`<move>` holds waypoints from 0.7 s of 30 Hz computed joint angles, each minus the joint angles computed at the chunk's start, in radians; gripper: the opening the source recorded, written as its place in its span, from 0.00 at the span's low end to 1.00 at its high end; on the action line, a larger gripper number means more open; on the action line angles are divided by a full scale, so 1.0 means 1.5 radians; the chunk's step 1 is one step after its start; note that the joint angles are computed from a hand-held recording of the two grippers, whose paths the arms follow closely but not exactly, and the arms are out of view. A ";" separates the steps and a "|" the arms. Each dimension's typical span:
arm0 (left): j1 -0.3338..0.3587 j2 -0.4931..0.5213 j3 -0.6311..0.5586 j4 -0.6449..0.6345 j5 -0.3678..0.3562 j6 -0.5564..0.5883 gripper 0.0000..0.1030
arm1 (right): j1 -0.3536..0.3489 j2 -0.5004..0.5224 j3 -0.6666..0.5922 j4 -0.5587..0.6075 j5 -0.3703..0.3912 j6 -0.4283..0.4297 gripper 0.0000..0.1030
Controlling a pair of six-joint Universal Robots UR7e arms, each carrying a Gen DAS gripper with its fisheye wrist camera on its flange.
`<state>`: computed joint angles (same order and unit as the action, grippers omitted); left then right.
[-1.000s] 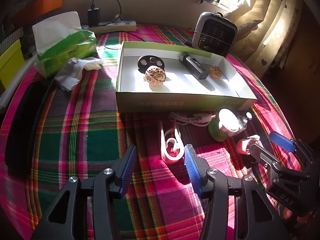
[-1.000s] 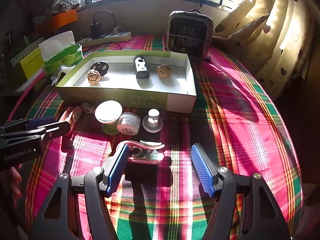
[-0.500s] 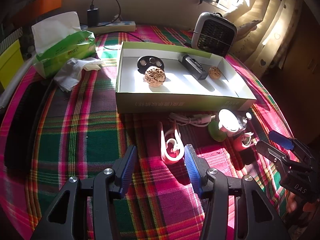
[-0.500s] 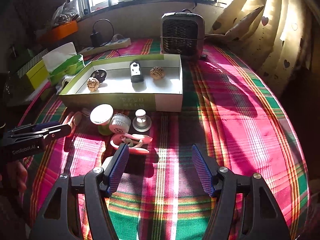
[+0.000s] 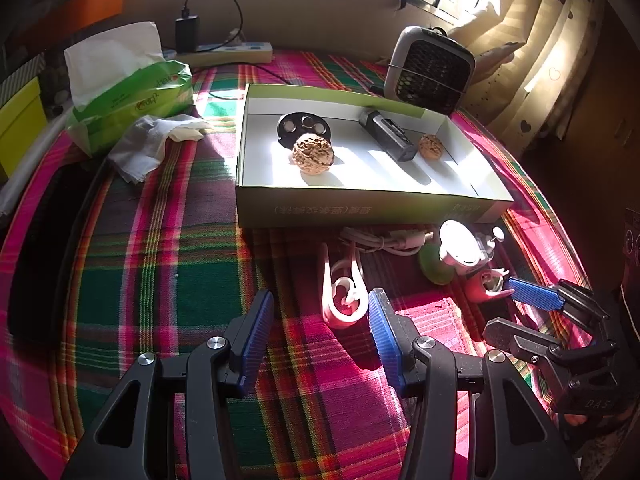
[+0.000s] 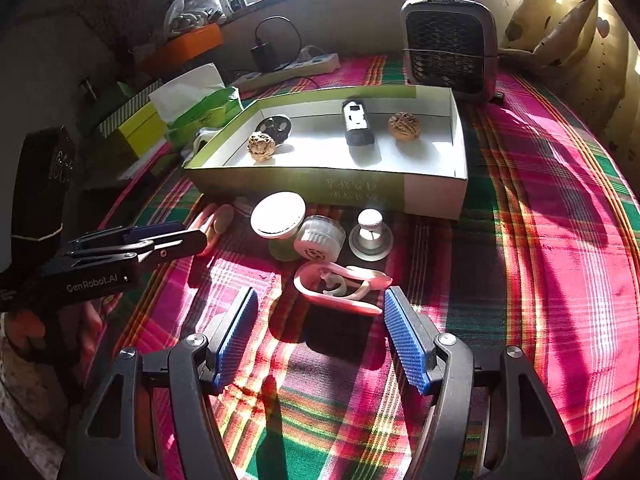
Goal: Organize objects
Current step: 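Move the left gripper to the white earhook while the right approaches the pink earhook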
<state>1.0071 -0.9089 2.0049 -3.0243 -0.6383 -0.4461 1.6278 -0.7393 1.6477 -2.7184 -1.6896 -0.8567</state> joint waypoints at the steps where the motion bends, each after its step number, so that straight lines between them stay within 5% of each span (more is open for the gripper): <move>1: 0.001 0.000 0.000 0.000 0.000 0.001 0.46 | 0.001 -0.002 0.005 -0.001 0.000 -0.006 0.64; 13: 0.004 -0.002 0.000 -0.003 -0.001 0.002 0.46 | 0.003 -0.032 0.035 0.049 0.028 -0.064 0.64; 21: 0.005 -0.005 0.003 -0.011 -0.012 0.015 0.46 | 0.010 -0.014 0.038 -0.064 -0.014 -0.037 0.64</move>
<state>1.0152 -0.9169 2.0096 -3.0406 -0.6559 -0.4242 1.6433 -0.7602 1.7047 -2.8150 -1.7112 -0.9129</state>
